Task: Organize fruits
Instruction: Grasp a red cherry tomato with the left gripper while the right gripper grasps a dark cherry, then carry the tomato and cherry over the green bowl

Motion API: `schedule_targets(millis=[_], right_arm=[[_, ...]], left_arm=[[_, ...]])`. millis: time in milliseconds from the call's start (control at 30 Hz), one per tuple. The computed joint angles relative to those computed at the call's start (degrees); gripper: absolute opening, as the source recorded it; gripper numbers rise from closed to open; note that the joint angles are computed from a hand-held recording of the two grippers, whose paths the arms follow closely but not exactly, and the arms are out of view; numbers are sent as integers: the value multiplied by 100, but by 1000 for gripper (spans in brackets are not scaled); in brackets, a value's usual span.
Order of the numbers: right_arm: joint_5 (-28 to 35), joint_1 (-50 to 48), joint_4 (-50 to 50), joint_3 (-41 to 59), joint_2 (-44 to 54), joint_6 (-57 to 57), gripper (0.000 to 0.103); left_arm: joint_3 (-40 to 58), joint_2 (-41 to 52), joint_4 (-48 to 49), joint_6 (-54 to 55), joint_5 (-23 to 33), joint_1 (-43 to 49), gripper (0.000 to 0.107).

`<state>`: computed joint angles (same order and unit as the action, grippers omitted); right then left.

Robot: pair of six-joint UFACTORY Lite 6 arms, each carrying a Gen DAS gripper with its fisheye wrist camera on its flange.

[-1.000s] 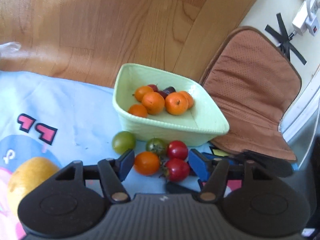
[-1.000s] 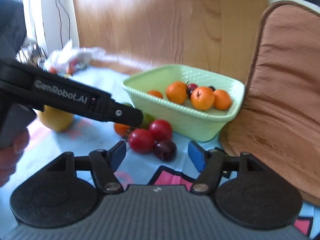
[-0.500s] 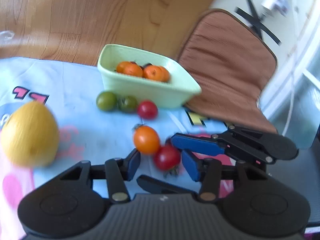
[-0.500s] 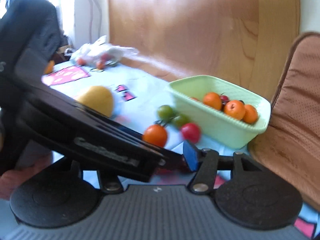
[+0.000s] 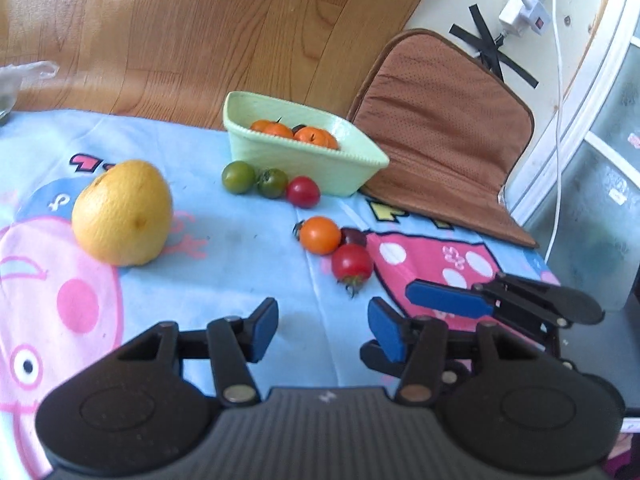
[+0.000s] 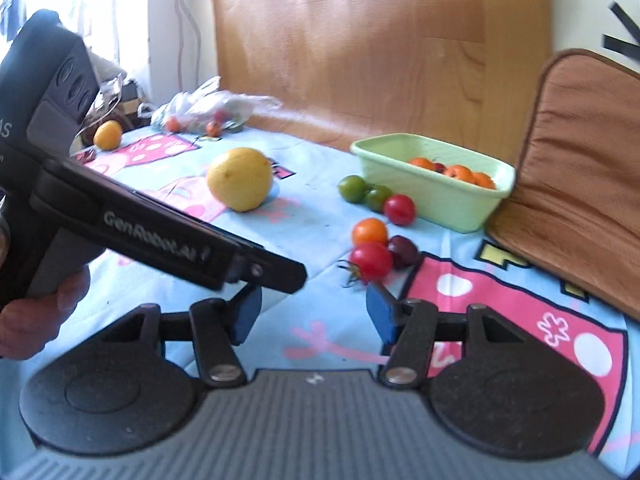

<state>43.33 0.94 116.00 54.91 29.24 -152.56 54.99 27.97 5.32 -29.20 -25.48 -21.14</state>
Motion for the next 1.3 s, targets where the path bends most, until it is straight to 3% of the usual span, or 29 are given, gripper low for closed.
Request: schedule_targets(millis=[167, 300, 367, 433, 533, 733, 833, 900, 933, 1033, 1200, 1300], right_arm=[[-208, -232, 128, 264, 97, -126, 60], [-109, -868, -795, 940, 382, 1135, 58], [-77, -1112, -1121, 1292, 576, 1820, 51], [-116, -1179, -1505, 1721, 821, 2624, 38], [-44, -1025, -1860, 2120, 1058, 3195, 30], [-314, -234, -2008, 2775, 1517, 3578, 31], [-996, 180, -950, 2561, 1479, 2314, 34], [-1182, 194, -660, 2406, 1394, 1912, 24], [-1095, 101, -818, 2337, 1353, 2034, 24], [-944, -112, -763, 1697, 907, 1932, 23], [58, -617, -707, -260, -504, 1550, 23], [215, -590, -666, -1044, -1013, 1332, 24]], left_arm=[[922, 524, -1016, 1247, 403, -290, 51], [1817, 1120, -2493, 2996, 694, -611, 47], [2256, 1460, -3491, 4040, 772, -730, 33], [2443, 1662, -3942, 4457, 737, -773, 30], [1945, 1436, -3272, 3679, 418, -763, 30], [-53, 357, -2726, 2990, -673, -898, 30], [-886, -117, -2398, 2494, -1102, -868, 30], [-1221, -298, -2132, 2075, -1305, -754, 30], [-1309, -350, -2031, 1909, -1356, -692, 30], [-1386, -396, -1943, 1744, -1444, -627, 30], [-1501, -424, -1899, 1697, -1625, -639, 30], [-1535, -431, -1690, 1558, -1639, -595, 30]])
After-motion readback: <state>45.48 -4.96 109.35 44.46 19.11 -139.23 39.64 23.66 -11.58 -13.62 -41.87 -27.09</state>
